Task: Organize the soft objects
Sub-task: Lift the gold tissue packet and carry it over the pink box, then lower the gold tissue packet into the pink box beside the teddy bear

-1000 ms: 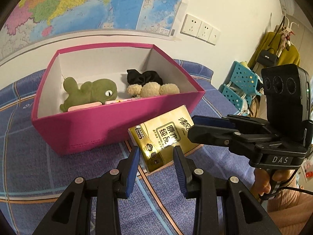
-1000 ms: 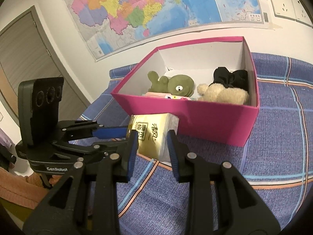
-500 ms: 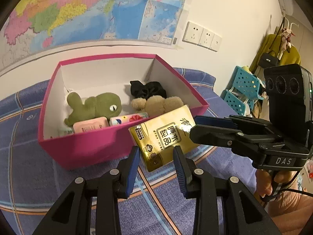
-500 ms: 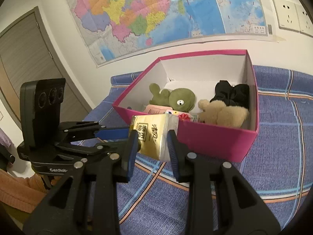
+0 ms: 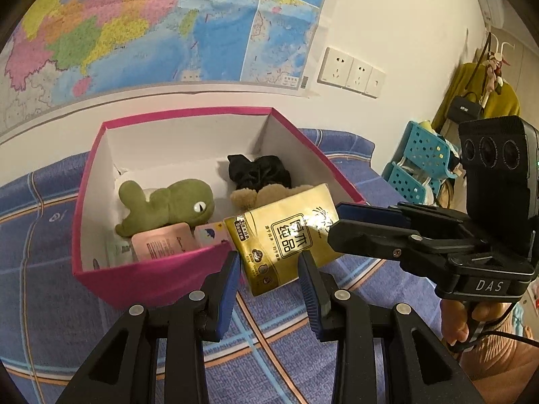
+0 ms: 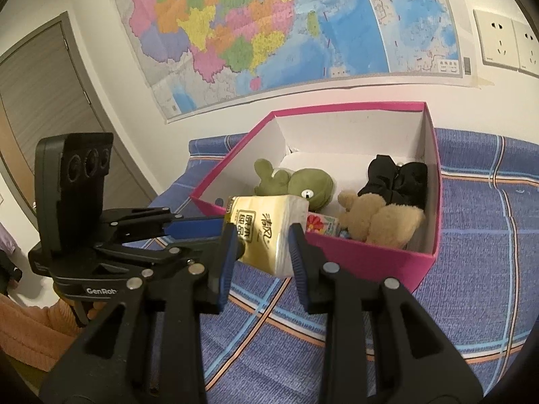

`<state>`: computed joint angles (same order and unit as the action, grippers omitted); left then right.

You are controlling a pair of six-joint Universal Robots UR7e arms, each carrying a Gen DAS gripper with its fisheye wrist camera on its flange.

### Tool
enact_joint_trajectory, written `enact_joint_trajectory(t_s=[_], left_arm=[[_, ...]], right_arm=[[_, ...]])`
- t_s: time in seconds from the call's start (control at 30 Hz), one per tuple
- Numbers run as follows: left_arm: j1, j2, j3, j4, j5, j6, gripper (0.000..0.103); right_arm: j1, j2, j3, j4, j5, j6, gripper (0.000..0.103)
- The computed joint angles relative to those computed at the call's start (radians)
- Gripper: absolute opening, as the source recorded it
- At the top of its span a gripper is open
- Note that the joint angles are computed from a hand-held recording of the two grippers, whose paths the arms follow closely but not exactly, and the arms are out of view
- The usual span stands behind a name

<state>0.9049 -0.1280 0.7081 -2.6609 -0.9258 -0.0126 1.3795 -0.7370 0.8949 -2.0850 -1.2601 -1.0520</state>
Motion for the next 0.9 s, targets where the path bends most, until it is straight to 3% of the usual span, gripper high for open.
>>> enact_joint_trajectory(t_s=[0.9], left_arm=[[0.004, 0.061, -0.140, 0.046, 0.023, 0.033, 0.034]], right_arm=[[0.014, 0.076, -0.135, 0.031, 0.011, 0.016, 0.035]])
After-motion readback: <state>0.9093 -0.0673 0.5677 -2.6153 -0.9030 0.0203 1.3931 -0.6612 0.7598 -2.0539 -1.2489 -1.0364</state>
